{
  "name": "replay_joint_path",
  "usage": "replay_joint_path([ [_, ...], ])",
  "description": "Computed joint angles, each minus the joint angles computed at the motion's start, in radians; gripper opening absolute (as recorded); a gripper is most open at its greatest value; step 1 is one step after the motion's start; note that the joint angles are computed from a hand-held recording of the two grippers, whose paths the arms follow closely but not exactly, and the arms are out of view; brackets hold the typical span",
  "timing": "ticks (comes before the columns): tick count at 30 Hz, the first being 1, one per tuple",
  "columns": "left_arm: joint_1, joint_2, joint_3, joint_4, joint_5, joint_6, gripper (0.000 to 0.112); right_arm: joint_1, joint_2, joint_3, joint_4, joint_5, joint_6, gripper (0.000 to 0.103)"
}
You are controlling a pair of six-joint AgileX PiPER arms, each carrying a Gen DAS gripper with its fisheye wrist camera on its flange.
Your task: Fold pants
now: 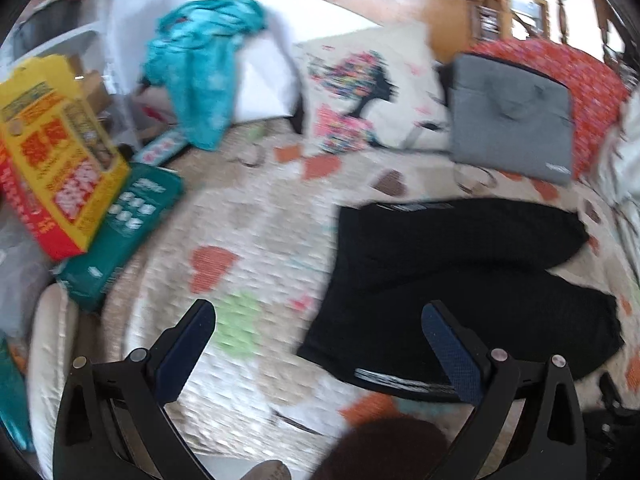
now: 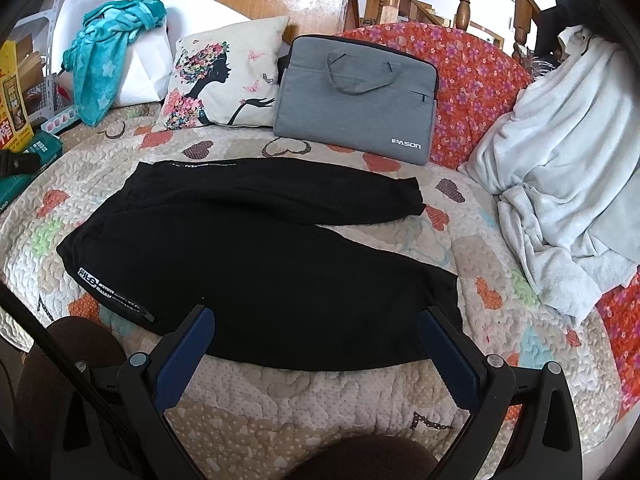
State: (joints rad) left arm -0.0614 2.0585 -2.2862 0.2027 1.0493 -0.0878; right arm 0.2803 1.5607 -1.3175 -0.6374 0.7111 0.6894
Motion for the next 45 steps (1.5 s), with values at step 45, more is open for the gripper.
replay_joint_path([
  [45, 0.273, 0.286, -0.109, -0.293, 0.103, 0.176, 0.058, -0.18, -0.209, -0.01, -0.079, 0.103, -0.013, 0.103],
])
